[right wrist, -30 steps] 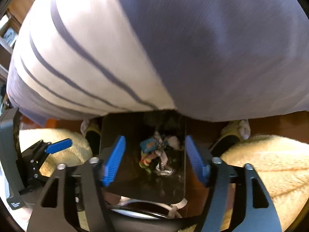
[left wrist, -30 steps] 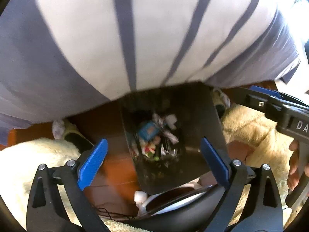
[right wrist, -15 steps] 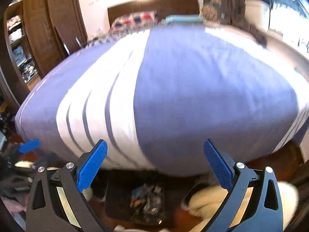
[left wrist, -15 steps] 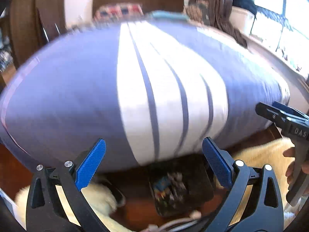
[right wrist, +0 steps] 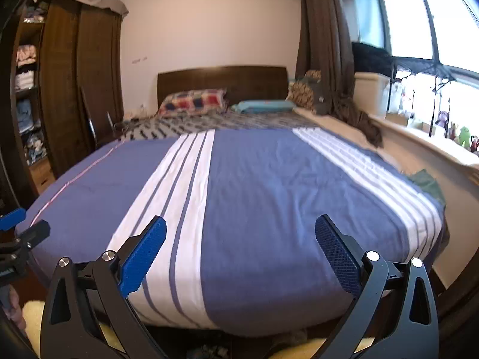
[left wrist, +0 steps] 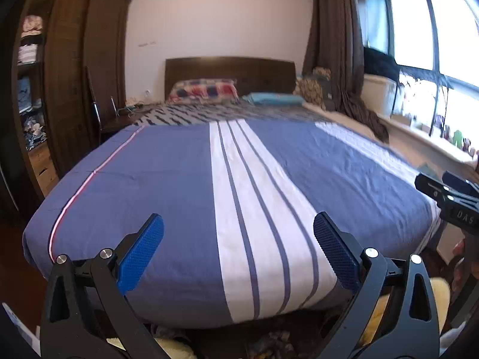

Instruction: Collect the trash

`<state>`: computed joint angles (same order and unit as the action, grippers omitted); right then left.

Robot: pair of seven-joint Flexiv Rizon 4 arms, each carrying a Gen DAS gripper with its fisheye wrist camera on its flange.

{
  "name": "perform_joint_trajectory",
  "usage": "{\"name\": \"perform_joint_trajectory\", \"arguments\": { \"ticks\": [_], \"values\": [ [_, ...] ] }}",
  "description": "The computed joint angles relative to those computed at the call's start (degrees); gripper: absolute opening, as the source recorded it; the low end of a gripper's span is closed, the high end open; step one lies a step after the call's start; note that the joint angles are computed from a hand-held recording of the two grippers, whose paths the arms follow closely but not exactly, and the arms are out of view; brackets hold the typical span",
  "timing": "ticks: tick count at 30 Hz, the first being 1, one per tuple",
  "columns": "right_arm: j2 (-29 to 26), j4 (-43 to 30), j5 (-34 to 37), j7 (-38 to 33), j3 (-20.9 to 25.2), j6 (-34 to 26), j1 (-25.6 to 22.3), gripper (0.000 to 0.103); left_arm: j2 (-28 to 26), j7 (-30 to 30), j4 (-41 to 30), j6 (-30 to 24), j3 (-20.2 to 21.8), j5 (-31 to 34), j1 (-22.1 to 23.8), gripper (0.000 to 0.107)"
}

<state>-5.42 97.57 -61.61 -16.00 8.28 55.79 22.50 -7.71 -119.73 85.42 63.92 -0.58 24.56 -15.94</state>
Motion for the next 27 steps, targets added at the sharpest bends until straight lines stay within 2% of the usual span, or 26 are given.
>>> {"name": "perform_joint_trajectory", "arguments": {
  "ticks": [10,14,20,27],
  "values": [
    [2.2,0.1,-4.1,2.3,0.9,-1.7,-0.3,0.100,3.2,-9.5,-2.1,-1.7,-0.3,11.9,-0.9,0.095],
    [4.5,2.3,-8.0,6.8,1.6,-1.8,-1.0,0.100,4.7,-12.6,-1.5,-2.4,-1.1,15.0,-0.5,0.095],
    [5.8,3.3,-12.1,9.0,2.9,-4.2,-1.8,0.100,6.3,-14.2,-0.3,-1.9,-2.7,17.2,0.8,0.095],
    [5.9,3.7,-11.8,8.9,3.3,-3.9,-2.2,0.100,7.2,-14.6,0.8,-1.3,-3.7,17.6,1.8,0.095]
  ]
}}
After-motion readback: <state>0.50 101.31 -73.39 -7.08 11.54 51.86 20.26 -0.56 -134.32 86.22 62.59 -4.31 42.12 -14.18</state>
